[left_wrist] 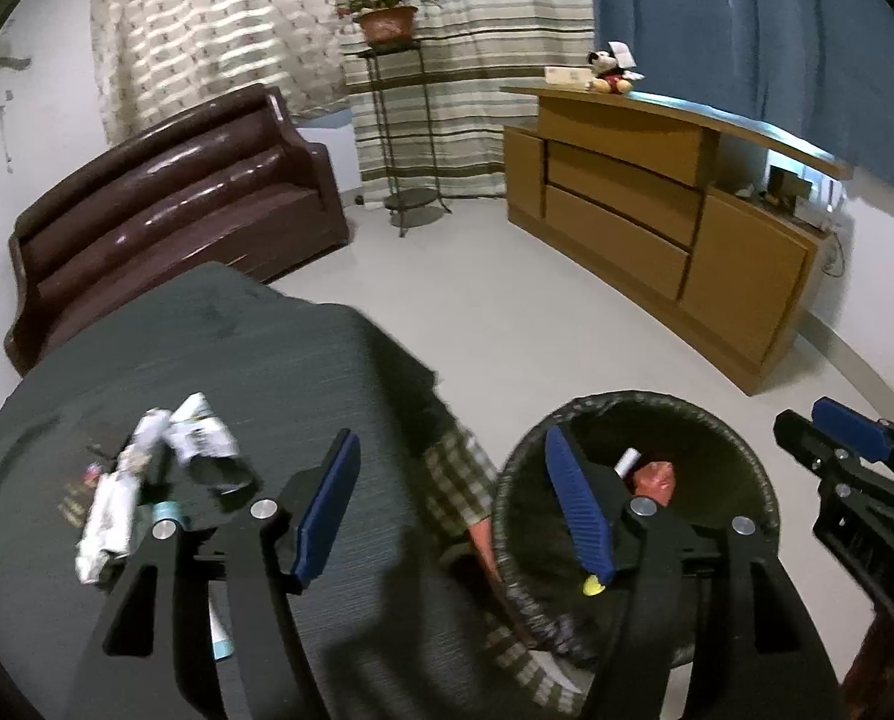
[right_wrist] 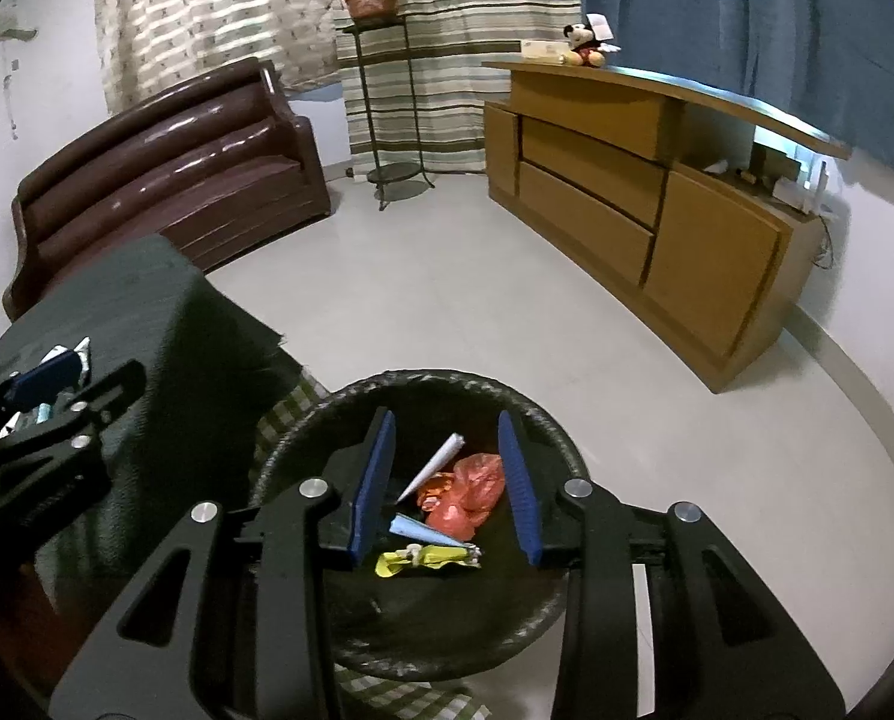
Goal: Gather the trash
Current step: 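Carry the spray can and yellow wrapper over the bin and open both grippers, then move the right gripper over the white crumpled toothpaste tube on the table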
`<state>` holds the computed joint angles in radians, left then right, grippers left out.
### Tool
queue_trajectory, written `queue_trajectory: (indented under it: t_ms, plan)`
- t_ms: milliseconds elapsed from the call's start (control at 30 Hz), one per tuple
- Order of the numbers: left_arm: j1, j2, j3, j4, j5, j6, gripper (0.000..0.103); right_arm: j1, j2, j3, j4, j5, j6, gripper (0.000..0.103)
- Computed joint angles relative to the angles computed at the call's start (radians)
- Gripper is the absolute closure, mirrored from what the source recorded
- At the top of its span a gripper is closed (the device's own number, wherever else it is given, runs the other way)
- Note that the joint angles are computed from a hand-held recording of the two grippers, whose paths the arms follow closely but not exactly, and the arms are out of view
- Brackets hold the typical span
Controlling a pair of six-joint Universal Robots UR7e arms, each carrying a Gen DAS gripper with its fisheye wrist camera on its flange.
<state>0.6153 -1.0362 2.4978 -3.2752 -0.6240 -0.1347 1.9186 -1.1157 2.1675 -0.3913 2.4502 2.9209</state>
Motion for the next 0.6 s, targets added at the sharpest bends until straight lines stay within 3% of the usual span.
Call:
queue_trajectory:
  t_ms: [600]
  plan:
    - [0.077, -0.371, 0.117, 0.205, 0.193, -0.095, 0.034, 0.129, 0.211, -0.2, 0.151, -0.068, 0.046, 0.067]
